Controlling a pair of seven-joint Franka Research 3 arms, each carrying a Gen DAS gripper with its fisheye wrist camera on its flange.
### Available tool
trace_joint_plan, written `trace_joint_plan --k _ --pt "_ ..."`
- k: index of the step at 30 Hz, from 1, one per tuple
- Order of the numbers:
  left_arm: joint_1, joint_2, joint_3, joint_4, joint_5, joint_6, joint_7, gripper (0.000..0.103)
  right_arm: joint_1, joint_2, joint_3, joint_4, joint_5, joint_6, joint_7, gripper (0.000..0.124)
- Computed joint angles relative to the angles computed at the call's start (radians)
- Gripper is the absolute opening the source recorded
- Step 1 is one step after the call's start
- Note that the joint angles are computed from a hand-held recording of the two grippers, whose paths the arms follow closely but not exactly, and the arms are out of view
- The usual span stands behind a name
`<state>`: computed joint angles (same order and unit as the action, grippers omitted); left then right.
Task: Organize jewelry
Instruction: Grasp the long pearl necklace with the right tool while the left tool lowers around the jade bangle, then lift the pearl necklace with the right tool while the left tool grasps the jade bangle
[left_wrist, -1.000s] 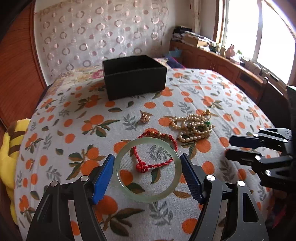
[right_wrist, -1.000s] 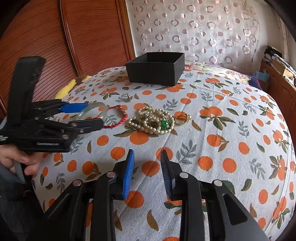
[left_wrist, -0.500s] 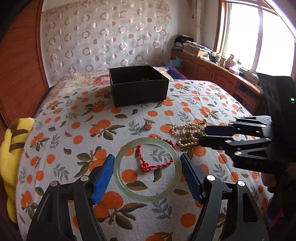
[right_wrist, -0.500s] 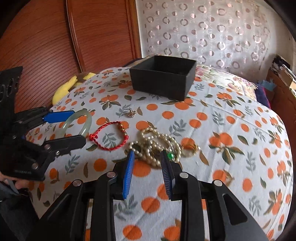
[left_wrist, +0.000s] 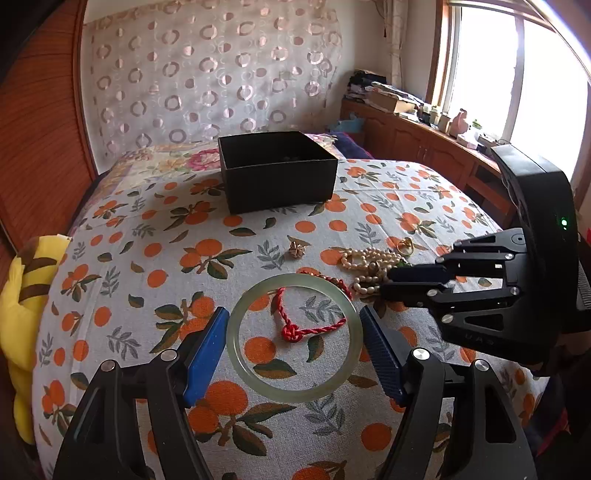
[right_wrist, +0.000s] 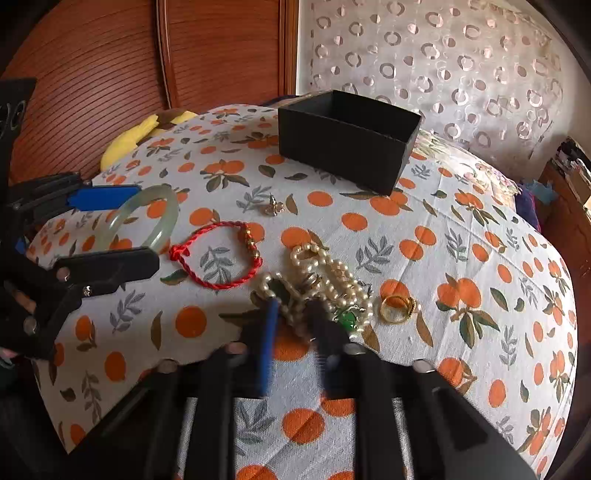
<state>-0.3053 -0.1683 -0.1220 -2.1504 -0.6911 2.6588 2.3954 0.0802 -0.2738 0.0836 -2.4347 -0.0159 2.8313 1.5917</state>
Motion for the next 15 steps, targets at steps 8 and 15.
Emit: trace_joint_plan --k 8,15 --pt "-0.001 -0.003 0.000 -0.003 0.000 -0.001 0.003 0.069 -0.011 -0.034 0.000 -0.031 0.010 0.051 0.013 0.006" --pt "-0.005 -0.009 0.004 -0.004 -0.011 0.005 0.008 0.069 -0.051 -0.081 0.018 -0.026 0.001 0.104 0.029 0.006"
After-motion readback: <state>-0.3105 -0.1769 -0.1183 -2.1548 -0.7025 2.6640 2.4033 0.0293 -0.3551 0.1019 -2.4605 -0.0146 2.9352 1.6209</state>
